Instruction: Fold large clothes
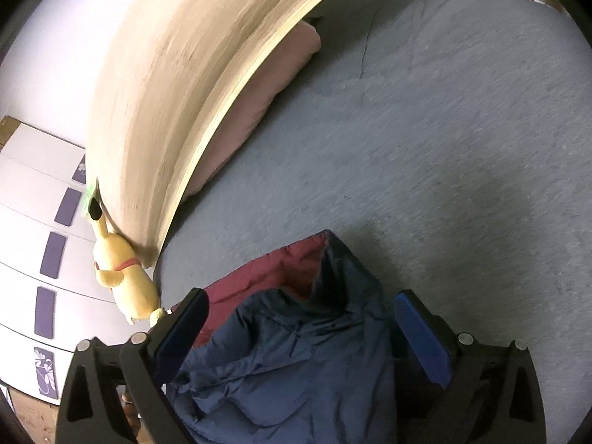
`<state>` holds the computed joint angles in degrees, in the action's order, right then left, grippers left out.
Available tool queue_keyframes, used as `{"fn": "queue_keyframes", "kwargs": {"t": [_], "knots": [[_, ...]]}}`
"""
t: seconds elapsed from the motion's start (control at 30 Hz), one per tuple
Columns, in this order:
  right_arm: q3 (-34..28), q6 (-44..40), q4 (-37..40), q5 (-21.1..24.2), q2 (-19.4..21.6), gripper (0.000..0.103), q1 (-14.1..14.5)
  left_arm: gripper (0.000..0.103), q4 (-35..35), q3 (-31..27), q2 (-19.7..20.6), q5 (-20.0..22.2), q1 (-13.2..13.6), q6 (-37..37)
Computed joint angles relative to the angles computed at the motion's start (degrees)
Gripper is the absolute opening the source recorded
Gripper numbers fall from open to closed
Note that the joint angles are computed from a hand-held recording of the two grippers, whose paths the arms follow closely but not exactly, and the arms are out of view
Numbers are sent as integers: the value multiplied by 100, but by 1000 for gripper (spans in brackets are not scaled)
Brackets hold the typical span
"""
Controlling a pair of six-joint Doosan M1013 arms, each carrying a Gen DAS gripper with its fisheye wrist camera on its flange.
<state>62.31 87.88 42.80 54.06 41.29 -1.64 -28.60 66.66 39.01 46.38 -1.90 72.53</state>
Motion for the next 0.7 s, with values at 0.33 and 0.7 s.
{"fn": "queue_keyframes", "kwargs": {"t": [0.33, 0.7], "knots": [[293, -686, -867, -564, -323, 102, 106, 87, 3423, 901, -640, -1852, -529, -273], [175, -1319, -742, -240, -50, 102, 147, 87, 1881, 661, -260, -1326, -455, 1437]]}}
